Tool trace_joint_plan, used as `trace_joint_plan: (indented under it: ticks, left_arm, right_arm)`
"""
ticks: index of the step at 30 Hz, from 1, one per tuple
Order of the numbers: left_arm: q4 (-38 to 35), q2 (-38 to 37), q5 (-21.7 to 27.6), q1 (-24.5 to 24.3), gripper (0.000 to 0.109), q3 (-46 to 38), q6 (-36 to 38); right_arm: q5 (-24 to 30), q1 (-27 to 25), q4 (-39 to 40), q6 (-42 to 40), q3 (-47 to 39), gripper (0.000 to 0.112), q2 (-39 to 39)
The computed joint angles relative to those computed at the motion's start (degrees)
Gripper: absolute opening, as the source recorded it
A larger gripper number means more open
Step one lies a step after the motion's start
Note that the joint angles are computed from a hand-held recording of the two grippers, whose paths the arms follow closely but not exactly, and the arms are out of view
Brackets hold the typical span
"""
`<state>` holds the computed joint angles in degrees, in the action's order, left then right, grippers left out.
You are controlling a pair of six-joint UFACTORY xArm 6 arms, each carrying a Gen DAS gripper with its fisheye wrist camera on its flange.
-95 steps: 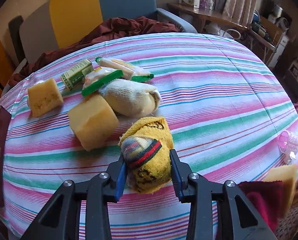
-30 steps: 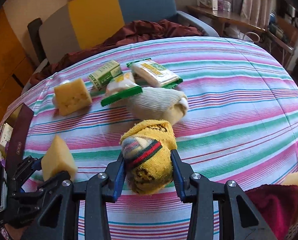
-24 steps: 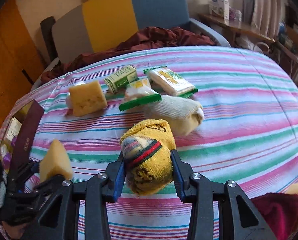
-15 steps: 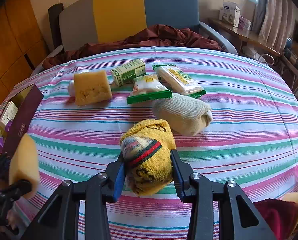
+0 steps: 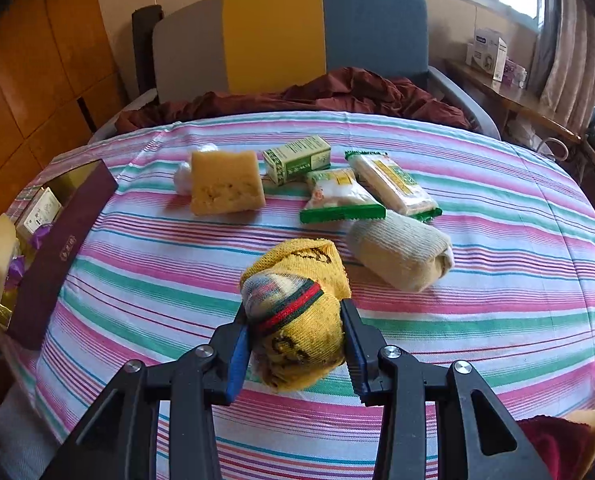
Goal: Organize objects
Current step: 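Carry the yellow sponge and yellow sock over the gold tray with both tools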
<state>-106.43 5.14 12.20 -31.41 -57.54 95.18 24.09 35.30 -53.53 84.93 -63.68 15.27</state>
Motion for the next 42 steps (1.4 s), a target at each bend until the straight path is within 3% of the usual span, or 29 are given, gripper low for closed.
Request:
trace_joint_plan:
  ticks: [8,17,22,27,31,36,39,42]
  left_arm:
    - [4.7,0.9,0.7,6.4,0.059,1.9,-7.6]
    - [22.5,2.9,4.0,10.9,0.059,3.4,-24.2]
    - [34.0,3.3,5.1,12.4,0.059,3.7,-31.0]
    - [42.3,3.9,7.7,14.3,0.06,3.6,-36.4]
    - [45.3,4.0,8.9,15.4,0.061,3.8,-38.1]
    - [53.3,2.9,2.8,15.1,0.062,7.2,-42.0]
    - [50.4,1.3,3.5,15.8,0.065,8.5,-38.9]
    - [41.7,-0.8,0.2,15.0,0.084,9.9,-30.8]
  right_arm:
    - [-1.2,0.1,-4.6,3.3,-0.5,0.042,-0.1]
    - [-1.6,1.4,-9.2,4.8,-2.4,0.042,0.8]
    - [-2.5,2.3,-6.3,4.5,-4.9,0.042,2.3]
    - [-6.7,4.7,-7.5,9.0,-10.9,0.042,6.0]
    - [-7.7,8.0,-7.4,7.5,-19.0,0.042,10.9]
    - [-11.2,10.7,-5.8,5.2,-28.9,0.043,17.4]
    - [-10.9,12.4,0.1,-2.0,-35.1,0.043,21.9]
    - [-9.9,13.9,10.9,-12.7,-41.5,0.043,27.0]
